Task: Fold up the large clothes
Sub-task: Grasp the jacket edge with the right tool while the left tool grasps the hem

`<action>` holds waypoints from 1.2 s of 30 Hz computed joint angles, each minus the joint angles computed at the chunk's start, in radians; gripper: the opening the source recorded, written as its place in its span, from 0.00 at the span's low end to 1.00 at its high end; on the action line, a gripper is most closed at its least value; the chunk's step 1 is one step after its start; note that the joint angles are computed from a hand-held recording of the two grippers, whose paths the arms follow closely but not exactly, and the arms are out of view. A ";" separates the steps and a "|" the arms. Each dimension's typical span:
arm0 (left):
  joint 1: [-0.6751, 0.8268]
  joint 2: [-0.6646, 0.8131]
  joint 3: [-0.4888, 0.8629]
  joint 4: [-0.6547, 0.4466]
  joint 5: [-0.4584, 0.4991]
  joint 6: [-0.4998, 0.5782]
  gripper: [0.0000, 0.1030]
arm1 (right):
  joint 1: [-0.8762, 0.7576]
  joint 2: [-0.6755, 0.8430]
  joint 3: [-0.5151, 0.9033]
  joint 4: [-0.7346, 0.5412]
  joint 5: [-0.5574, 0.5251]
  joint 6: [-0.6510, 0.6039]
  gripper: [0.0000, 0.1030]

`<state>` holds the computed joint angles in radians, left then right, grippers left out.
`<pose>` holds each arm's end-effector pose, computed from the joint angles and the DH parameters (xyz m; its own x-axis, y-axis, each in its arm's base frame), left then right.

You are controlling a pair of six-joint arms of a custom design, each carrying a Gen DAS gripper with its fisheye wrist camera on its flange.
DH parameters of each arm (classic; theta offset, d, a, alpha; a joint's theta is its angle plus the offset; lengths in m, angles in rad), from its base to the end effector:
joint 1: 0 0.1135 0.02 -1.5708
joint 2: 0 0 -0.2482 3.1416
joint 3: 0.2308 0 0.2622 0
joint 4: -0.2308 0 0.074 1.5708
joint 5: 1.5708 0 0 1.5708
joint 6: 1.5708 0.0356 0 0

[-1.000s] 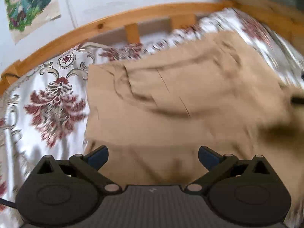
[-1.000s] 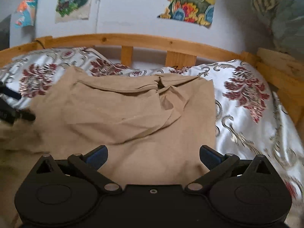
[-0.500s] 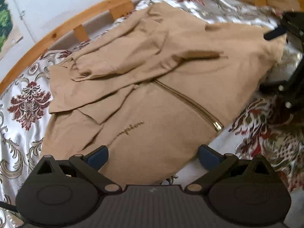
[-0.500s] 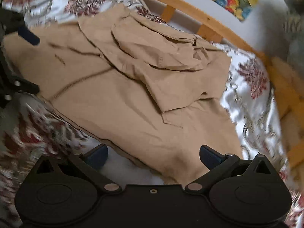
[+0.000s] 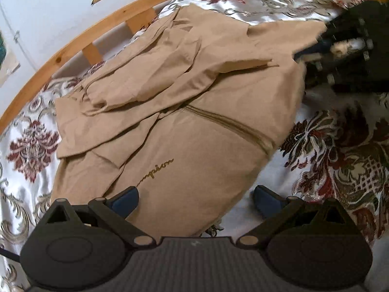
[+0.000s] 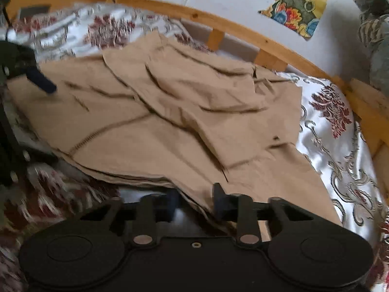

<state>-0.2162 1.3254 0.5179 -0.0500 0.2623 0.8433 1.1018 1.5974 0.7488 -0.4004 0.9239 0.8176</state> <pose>0.2426 -0.0627 0.1293 -0.2127 0.7852 -0.5816 0.7996 0.4819 0.3583 0.1476 0.2285 0.1192 -0.6023 -0.2158 -0.7686 0.0231 0.9576 -0.2870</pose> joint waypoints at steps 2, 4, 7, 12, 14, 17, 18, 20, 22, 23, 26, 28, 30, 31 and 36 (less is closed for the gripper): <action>-0.009 0.007 -0.006 0.020 -0.015 0.016 0.99 | 0.002 -0.039 -0.023 0.033 0.039 0.001 0.21; -0.012 0.017 0.002 0.031 -0.032 0.026 1.00 | 0.008 -0.074 -0.041 0.044 0.084 0.011 0.19; 0.002 0.037 0.015 0.076 -0.082 0.028 0.90 | 0.023 -0.098 -0.046 0.025 0.137 0.031 0.18; 0.118 0.115 0.057 0.140 -0.133 0.050 0.75 | 0.032 -0.064 -0.028 -0.020 0.155 0.023 0.18; 0.178 0.127 0.062 0.156 -0.121 0.064 0.73 | 0.029 -0.016 -0.001 -0.071 0.146 0.020 0.19; 0.231 0.125 0.038 0.221 -0.142 0.102 0.65 | 0.017 0.052 0.044 -0.166 0.098 0.028 0.34; 0.247 0.128 0.037 0.231 -0.146 0.114 0.65 | 0.010 0.075 0.061 -0.209 0.076 0.033 0.38; 0.268 0.130 0.029 0.253 -0.149 0.120 0.65 | 0.000 0.108 0.082 -0.276 0.034 0.026 0.55; 0.270 0.127 0.014 0.290 -0.167 0.122 0.64 | -0.008 0.142 0.108 -0.387 0.022 0.079 0.59; 0.269 0.131 0.011 0.307 -0.181 0.118 0.64 | -0.012 0.138 0.107 -0.435 0.020 0.126 0.62; 0.279 0.145 0.053 0.232 -0.154 0.079 0.39 | -0.006 0.101 0.087 -0.523 0.019 0.253 0.62; 0.267 0.151 0.050 0.227 -0.134 0.084 0.19 | 0.002 0.109 0.096 -0.552 0.013 0.286 0.52; 0.251 0.131 0.000 0.295 -0.139 0.087 0.07 | 0.005 0.080 0.081 -0.478 -0.007 0.232 0.10; 0.252 0.119 -0.015 0.311 -0.127 0.089 0.06 | 0.013 0.101 0.102 -0.489 -0.003 0.242 0.07; 0.339 0.029 0.003 0.202 0.019 0.101 0.04 | 0.050 0.014 0.126 -0.569 0.032 0.389 0.05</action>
<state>0.1231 1.3546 0.5205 0.1523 0.2815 0.9448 1.1516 1.6117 0.8751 -0.9695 0.9560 1.2062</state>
